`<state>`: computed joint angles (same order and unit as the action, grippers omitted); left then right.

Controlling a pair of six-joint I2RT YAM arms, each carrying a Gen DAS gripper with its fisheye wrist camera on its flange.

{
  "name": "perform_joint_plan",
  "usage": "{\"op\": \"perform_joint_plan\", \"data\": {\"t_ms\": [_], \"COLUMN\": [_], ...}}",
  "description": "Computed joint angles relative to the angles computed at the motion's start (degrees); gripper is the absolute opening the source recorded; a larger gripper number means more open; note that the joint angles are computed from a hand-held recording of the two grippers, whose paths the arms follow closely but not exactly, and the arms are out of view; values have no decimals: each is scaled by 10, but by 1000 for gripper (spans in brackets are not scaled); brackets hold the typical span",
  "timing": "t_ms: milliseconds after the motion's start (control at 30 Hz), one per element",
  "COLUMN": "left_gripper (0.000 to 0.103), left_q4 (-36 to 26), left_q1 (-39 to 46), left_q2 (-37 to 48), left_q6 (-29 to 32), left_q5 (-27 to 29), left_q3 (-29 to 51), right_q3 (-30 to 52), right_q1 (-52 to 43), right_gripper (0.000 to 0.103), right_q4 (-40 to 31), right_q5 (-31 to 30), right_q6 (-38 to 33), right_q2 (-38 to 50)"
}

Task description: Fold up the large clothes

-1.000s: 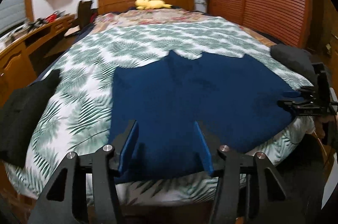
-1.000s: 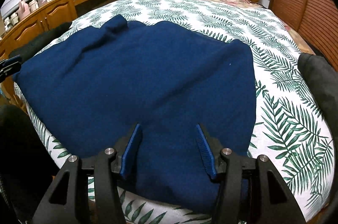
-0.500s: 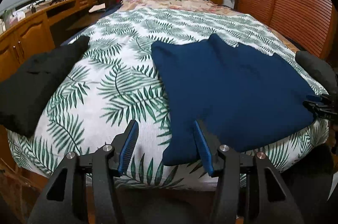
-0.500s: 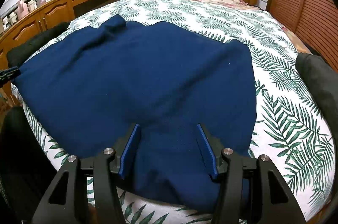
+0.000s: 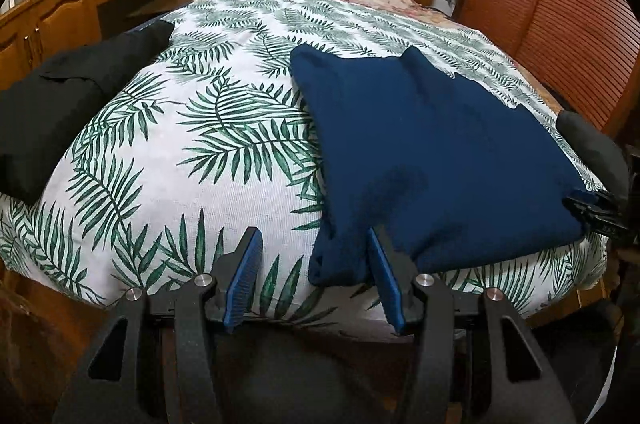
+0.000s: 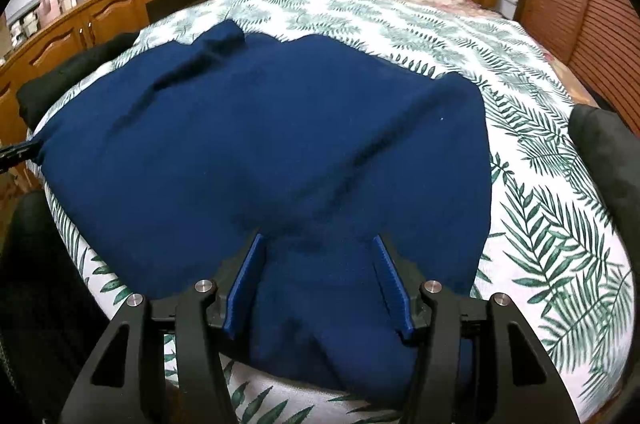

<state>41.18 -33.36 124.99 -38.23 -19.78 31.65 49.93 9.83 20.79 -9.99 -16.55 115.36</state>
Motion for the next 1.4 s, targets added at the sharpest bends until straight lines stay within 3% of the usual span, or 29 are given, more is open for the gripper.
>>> {"op": "perform_joint_plan", "data": {"t_ms": [100,167,400,567,667,700,933,1167,1400], "left_gripper": [55,55,55,53,32,20,12,9,8], "left_q4": [-26,-35,-44,-53,-74,-75,-151,-257,-328], "left_q1": [-8,-9,-6,-12,-14,-15,-58,-106,-144], "left_q2": [-6,-8,-2,4,-3,-10,-99,-115,-1], "left_q6": [-7,-11,-37,-49,-47,-42,-9,81,175], "left_q5": [-8,-8,28,35,32,33,-51,-100,-60], "left_q3": [8,11,21,35,48,47,75,228,480], "right_q3": [38,50,24,1,-13,-16,-34,-59,-81], "right_q1": [3,5,-11,-10,-10,-11,-26,-75,-127], "right_gripper": [59,59,62,62,62,62,62,62,62], "right_q4": [-65,-72,5,43,62,64,60,67,70], "right_q5": [4,1,-39,-34,-35,-38,-62,-104,-136], "right_q6": [-18,-25,-37,-39,-39,-39,-40,-41,-31], "right_q2": [-6,-7,16,18,16,15,-6,-33,-60]}}
